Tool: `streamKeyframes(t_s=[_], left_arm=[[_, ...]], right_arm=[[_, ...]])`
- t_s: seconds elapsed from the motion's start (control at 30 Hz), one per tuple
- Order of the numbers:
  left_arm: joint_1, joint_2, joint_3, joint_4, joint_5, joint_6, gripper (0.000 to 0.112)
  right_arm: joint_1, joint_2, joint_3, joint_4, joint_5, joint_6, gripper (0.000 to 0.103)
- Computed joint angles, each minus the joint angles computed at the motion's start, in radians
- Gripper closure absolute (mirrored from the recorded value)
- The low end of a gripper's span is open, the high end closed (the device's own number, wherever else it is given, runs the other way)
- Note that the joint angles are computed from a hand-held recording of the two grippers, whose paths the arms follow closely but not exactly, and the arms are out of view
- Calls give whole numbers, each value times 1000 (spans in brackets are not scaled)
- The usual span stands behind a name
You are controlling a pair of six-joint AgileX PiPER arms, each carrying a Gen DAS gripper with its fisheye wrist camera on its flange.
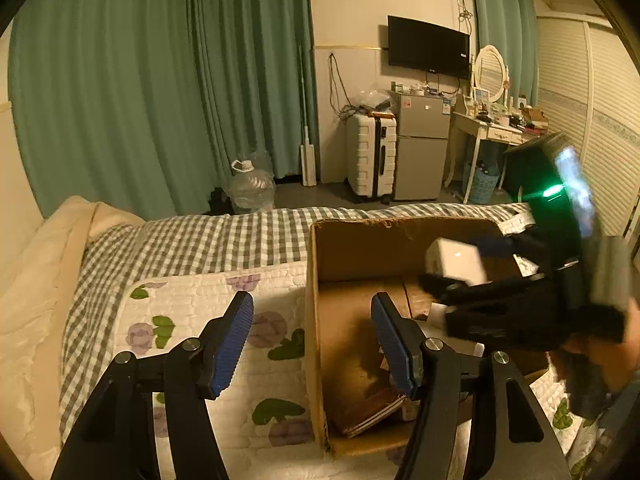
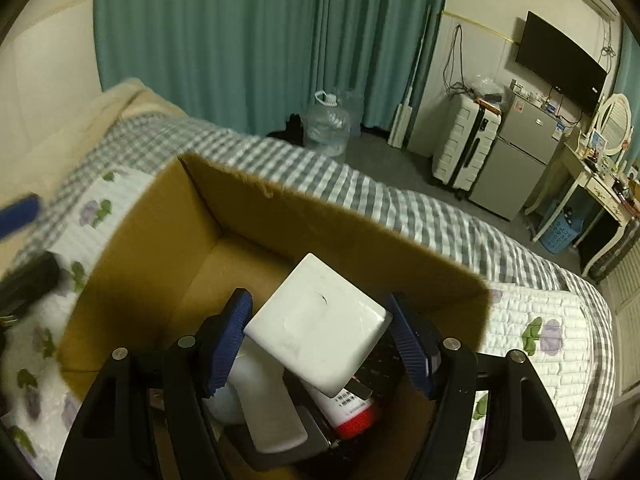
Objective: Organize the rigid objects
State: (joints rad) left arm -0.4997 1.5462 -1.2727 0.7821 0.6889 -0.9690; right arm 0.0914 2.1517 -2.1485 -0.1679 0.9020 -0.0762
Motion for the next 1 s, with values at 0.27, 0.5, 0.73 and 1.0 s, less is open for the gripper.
streamKeyframes(t_s=[0.27,0.5,0.73,1.0], left_arm=[[-85,-118,37,109,90,-98,46],[-290,-236,-6,268,275,-187,37],[-459,-254,-53,342,439,-246,33],[-535,-255,115,440,432,-466,33]], right_arm=[[26,-310,394,-175,-202,208,13],[22,-637,585,-97,-155,293,2],[1,-897,779,-108,-199,299,0],[40,-973,972,-284,-268,429,0]])
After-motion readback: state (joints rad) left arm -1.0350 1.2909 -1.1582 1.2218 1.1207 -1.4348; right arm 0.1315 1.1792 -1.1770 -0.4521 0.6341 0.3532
